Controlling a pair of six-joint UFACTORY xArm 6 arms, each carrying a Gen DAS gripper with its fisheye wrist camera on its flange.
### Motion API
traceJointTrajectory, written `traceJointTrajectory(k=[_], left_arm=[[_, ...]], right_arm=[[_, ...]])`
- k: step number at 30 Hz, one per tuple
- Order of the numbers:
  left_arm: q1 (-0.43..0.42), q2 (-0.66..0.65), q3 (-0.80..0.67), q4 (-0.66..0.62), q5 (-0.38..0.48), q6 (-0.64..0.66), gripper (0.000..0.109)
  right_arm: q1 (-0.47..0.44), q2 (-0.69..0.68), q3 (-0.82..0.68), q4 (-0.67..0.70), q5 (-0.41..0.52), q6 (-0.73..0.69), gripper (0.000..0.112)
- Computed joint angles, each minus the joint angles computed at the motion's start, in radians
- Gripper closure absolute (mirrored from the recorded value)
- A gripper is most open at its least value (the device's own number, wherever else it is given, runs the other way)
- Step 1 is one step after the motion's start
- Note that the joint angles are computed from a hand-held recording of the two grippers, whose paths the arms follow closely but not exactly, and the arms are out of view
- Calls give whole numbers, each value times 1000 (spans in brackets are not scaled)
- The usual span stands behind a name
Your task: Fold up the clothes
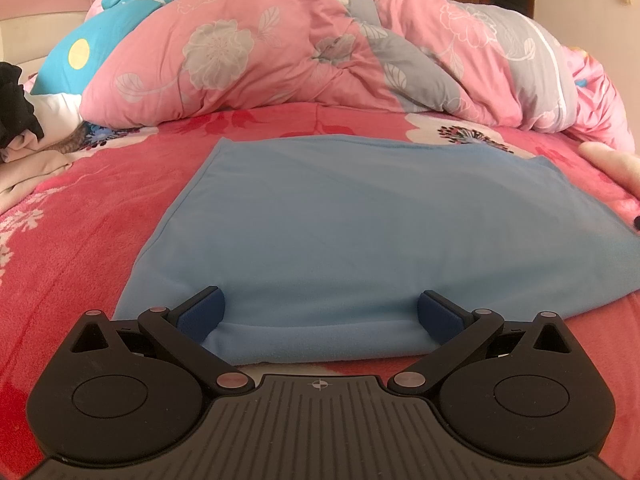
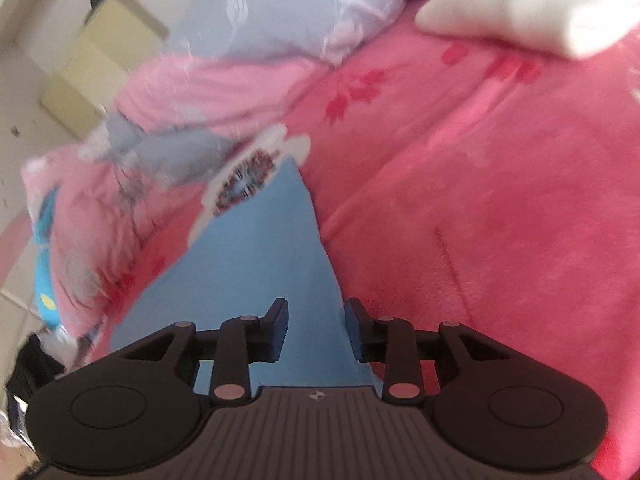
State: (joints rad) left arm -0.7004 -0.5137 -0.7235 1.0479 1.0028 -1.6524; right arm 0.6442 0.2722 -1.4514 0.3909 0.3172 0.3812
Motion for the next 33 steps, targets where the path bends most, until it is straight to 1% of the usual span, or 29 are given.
traceJointTrajectory(k=[2,3,4,5,7,9,13,17,20,22,25,27,31,33], left_arm=[[1,0,1,1,-1,0,6],[1,0,1,2,-1,0,6],[1,0,2,2,-1,1,6],[1,0,2,3,-1,1,6],[1,0,3,3,-1,0,6],[1,-1,4,4,-2,0,6],[2,0,3,4,-1,1,6],[0,3,2,6,1,-1,6],[2,2,3,6,0,0,6],[2,2,4,7,-2,0,6],[2,2,4,7,-2,0,6],[3,2,3,7,-2,2,6],[2,2,3,8,-1,0,6],[2,0,5,9,-2,0,6]], right_arm=[[-2,10,-5,0,-3,-5,90],[-3,10,-1,6,-12,-9,100],[-4,9,4,17,-21,-14,107],[-6,6,13,37,-31,-19,109],[-9,-2,34,80,-55,-31,109],[-9,-7,45,155,-65,-77,109],[-13,-4,36,274,-47,-138,107],[-13,-1,35,295,-42,-157,107],[-10,-3,37,272,-48,-166,107],[-8,-4,41,238,-56,-157,109],[-10,-12,64,31,-91,-6,111],[-15,-9,66,-15,-95,39,111],[-20,0,41,-91,-62,85,111],[-20,5,10,-64,-29,53,108]])
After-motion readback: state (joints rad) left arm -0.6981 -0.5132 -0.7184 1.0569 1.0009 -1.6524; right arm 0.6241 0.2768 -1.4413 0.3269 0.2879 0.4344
